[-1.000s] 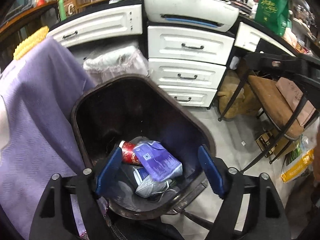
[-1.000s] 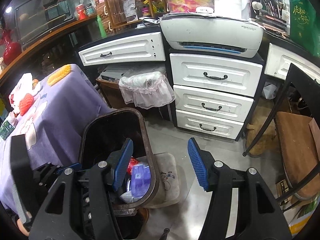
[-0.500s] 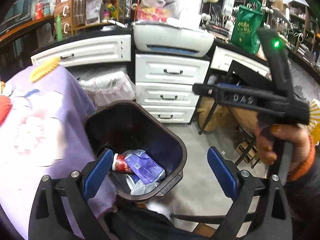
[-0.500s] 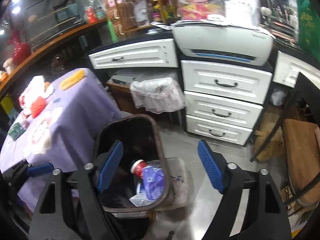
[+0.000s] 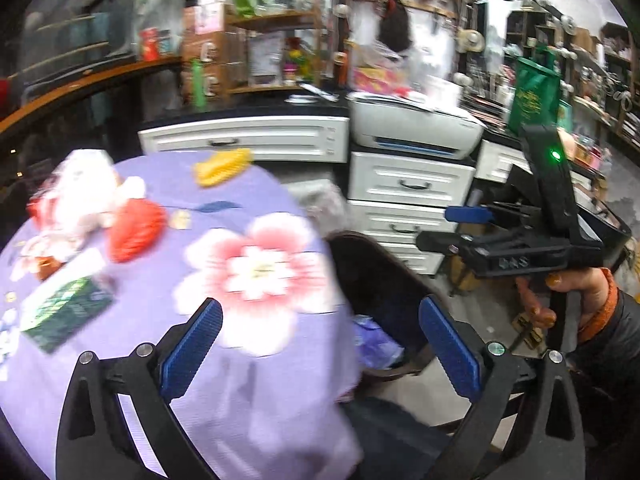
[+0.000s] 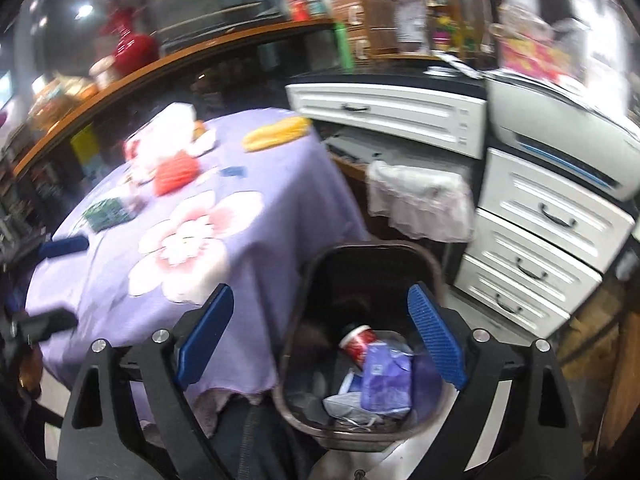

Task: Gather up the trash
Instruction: 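Move both tools back over the table toward the green milk carton, then close the left tool around the green milk carton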

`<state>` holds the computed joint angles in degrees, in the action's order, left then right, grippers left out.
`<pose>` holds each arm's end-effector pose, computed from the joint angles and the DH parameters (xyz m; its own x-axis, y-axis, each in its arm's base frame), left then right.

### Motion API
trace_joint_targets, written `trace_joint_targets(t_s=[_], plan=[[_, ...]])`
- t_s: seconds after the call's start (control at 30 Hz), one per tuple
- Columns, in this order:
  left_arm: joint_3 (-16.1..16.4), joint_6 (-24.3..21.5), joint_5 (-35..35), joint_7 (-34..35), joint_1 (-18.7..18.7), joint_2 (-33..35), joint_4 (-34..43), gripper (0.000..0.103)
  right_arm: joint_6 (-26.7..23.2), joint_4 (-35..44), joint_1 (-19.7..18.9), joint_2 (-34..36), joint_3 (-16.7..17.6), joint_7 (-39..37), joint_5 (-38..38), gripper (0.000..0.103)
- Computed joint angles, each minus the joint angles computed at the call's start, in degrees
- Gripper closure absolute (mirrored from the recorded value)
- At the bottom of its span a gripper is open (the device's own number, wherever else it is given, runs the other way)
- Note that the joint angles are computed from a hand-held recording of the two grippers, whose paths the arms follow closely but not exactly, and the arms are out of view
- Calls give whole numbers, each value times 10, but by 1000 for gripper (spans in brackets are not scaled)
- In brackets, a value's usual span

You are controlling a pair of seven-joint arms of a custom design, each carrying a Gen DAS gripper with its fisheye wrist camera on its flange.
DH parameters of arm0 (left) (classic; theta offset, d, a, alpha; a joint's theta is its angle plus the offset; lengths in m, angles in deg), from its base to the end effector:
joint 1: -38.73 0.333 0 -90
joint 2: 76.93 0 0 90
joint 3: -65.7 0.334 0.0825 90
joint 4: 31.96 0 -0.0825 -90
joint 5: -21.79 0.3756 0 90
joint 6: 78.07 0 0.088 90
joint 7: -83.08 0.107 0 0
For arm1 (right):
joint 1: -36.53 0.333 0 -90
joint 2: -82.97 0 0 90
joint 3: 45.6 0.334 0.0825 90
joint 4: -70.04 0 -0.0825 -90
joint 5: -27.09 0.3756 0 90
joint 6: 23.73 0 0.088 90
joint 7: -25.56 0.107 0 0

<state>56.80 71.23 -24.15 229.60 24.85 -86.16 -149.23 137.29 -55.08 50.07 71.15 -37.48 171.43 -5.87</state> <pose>0.5068 -0.2027 0.6088 -0.7495 -0.6619 0.0131 -0.4143 0.4535 -0.7891 0.4768 0.2240 0.5881 -0.0292 -0.9814 -0.1896 -0.6276 0.1656 -0.7607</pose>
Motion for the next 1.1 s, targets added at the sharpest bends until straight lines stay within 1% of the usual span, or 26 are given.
trace_joint_targets(t_s=[0.1,0.2,0.27,0.33,0.4,0.47,0.53,0.67,0.73,0.8,0.9,0.97,1.03,1.07,1.1], plan=[[12,-10,12,-5,15,5,12,6,11,30,21,32,-7,-50,36,13],[25,-20,4,6,31,9,21,6,-6,65,37,60,-6,-85,57,13],[32,-24,3,19,43,15,29,6,-8,80,45,73,-7,-102,68,13],[35,-37,15,36,55,25,43,5,-10,92,52,83,-8,-118,80,12],[40,-59,36,60,70,44,73,5,-5,100,59,91,-10,-136,99,10],[40,-75,58,62,87,65,104,6,-7,107,64,99,-12,-153,122,8],[40,-106,79,66,103,91,145,6,-10,112,68,104,-13,-170,144,8],[32,-202,161,67,131,164,257,6,-23,129,74,118,-12,-184,160,8],[24,-226,195,67,137,191,294,6,-31,140,76,126,-12,-191,166,8],[18,-259,235,69,138,222,339,6,-33,147,78,131,-12,-192,166,8],[10,-301,273,78,139,260,395,6,-35,157,80,137,-13,-193,170,8],[8,-334,309,79,133,289,436,6,-31,159,79,139,-15,-197,180,7],[7,-346,333,83,128,308,461,6,-31,164,78,142,-16,-197,187,7],[7,-364,347,82,124,324,484,8,-29,165,78,144,-16,-199,192,7],[6,-373,355,81,122,333,496,9,-27,166,77,145,-16,-203,198,7]])
